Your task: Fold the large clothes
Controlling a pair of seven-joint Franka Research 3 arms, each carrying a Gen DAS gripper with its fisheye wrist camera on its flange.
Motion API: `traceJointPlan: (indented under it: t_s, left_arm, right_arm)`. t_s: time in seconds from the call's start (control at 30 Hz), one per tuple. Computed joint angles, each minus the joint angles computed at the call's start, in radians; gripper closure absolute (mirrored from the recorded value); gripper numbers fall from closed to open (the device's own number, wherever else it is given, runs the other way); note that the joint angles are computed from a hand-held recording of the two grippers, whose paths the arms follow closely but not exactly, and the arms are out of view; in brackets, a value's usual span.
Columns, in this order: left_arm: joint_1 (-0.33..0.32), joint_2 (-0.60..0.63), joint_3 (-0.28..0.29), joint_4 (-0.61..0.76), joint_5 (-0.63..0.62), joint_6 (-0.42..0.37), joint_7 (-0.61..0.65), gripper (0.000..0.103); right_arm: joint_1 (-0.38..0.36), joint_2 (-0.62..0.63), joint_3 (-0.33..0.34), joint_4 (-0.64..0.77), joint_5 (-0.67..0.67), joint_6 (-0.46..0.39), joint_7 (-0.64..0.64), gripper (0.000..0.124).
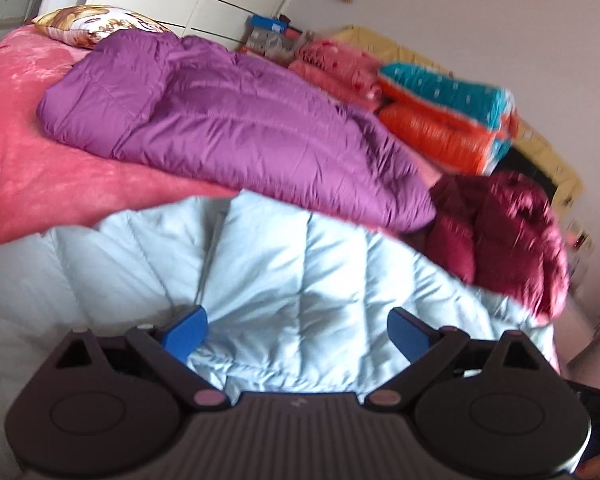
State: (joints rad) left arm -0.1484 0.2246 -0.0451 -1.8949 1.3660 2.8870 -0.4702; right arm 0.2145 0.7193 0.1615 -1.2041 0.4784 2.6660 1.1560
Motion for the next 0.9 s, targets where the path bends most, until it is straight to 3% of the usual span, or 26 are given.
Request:
traceJointPlan:
  t_s: [0.13,0.43,0.6,0.7,0.8,0.9]
  left_arm:
    - [-0.008,0.013,-0.014,0.002,-0.093,-0.047,0.13,0.007]
    - [-0.036,0.019,-0.006,0.01,-0.099,-0.092,0.135,0.007]
    - [-0.04,-0.04,0.002,-0.03,0.022,-0.071,-0.07,0.008]
    - [-0.036,-0.098,-0.026,-0.071,0.089,-0.119,-0.151,0.009]
    - [-0.029,-0.165,-0.068,-0.128,0.073,-0.186,-0.147,0.009]
    - [-0.021,-0.234,-0.104,-0.188,0.029,-0.249,-0.134,0.009]
  right_arm:
    - [-0.008,-0.016,0.011,-0.059,0.005,0.057,-0.057,0.022]
    - [0.012,-0.023,0.027,-0.162,-0.026,0.279,-0.166,0.021]
    - [0.003,-0.028,0.037,-0.17,-0.03,0.286,-0.167,0.021]
    - [0.027,-0.042,0.009,-0.186,-0.045,0.29,-0.135,0.021]
    - [0.057,-0.074,-0.024,-0.233,-0.056,0.344,-0.066,0.021]
    - [-0.007,-0.147,0.061,-0.35,-0.019,0.455,-0.101,0.021]
